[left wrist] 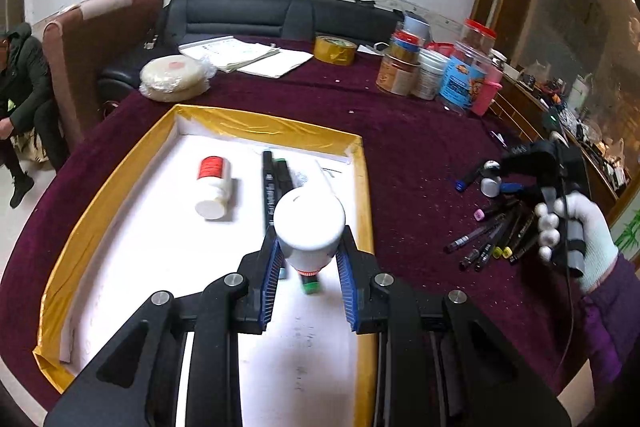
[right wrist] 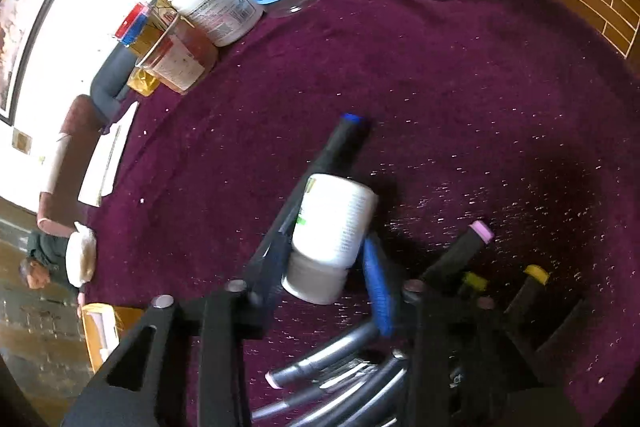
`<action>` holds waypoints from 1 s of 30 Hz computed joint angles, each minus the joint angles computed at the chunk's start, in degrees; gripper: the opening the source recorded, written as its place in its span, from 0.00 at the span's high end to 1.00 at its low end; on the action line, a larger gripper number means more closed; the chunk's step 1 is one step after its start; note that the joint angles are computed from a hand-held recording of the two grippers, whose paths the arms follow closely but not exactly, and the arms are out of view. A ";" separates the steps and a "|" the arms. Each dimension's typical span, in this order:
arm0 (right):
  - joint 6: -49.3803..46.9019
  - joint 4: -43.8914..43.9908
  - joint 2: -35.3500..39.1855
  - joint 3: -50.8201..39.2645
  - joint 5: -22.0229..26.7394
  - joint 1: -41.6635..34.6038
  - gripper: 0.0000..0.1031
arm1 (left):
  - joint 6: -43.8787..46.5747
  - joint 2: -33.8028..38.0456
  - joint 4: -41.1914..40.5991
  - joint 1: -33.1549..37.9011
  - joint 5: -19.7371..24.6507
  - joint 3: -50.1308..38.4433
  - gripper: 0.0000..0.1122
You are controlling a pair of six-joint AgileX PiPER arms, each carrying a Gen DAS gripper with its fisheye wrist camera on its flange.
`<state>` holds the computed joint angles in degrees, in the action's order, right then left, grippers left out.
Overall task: Organize rigid objects
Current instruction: 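Grasp the green-label white bottle with the right tool while the left tool sets the orange-cap bottle in the tray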
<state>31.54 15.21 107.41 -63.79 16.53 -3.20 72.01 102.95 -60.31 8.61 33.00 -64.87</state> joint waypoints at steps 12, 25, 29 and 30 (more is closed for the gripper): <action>-25.94 21.38 -10.24 10.49 -3.07 -0.24 0.71 | -14.09 9.77 10.88 7.74 5.34 -13.05 0.78; -27.66 22.16 -8.80 2.47 -0.80 14.95 0.71 | -34.31 25.54 29.16 3.78 15.17 -40.08 0.78; -23.88 17.99 -5.98 -1.44 0.00 19.47 0.71 | -39.43 31.53 33.53 2.78 19.71 -49.66 0.78; -22.39 16.30 -4.95 -2.81 0.29 20.55 0.71 | -40.18 32.34 34.15 2.63 20.36 -51.10 0.78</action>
<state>9.15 31.51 102.46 -66.60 16.82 17.34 31.83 135.29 -26.16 11.24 53.36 -115.97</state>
